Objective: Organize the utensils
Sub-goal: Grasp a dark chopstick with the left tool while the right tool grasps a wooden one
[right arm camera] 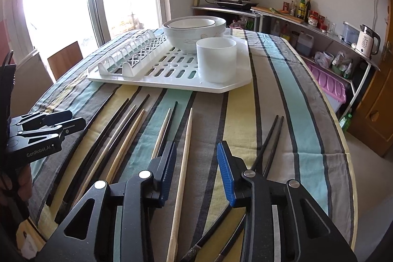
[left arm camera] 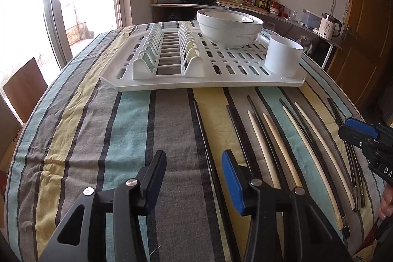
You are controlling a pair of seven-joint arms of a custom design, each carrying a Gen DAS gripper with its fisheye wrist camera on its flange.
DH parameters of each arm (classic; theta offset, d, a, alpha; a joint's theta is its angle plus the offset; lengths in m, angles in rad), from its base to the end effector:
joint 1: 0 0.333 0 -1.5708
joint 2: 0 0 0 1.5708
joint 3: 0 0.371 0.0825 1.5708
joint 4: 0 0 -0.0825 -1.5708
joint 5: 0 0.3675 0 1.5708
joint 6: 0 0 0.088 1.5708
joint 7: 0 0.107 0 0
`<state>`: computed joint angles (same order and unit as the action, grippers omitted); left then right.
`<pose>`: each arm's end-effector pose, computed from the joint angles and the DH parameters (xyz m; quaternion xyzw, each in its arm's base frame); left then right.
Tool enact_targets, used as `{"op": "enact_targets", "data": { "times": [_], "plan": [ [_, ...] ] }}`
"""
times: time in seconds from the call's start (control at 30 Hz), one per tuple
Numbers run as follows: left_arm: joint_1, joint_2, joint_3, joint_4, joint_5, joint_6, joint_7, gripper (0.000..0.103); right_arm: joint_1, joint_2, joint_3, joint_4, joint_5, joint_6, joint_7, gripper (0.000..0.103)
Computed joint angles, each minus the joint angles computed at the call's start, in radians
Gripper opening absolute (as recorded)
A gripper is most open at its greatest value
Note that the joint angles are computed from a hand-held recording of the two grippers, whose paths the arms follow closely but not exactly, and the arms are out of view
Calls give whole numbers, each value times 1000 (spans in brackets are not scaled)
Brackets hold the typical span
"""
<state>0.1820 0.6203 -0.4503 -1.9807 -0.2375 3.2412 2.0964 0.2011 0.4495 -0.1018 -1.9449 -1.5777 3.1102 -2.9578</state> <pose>0.6673 -0.1128 0.3074 -0.5245 0.7759 -0.3047 0.1733 0.6069 0.1519 0.3344 -0.6367 0.6778 -0.2474 0.2720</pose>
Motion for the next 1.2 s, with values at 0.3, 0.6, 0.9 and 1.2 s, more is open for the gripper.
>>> {"op": "enact_targets", "data": {
  "times": [0.3,0.6,0.9,1.2],
  "plan": [
    [-155,21,159,110,-22,-113,-25,32,-87,67,116,25,471,-47,-525,22],
    [-240,36,246,161,-5,-148,-34,30,-158,127,229,86,750,-121,-850,19],
    [-242,46,243,192,6,-191,-5,13,-140,154,231,126,910,-153,-1017,7],
    [-195,39,187,183,-19,-195,35,6,-58,120,130,77,999,-67,-1057,6]
  ]
}}
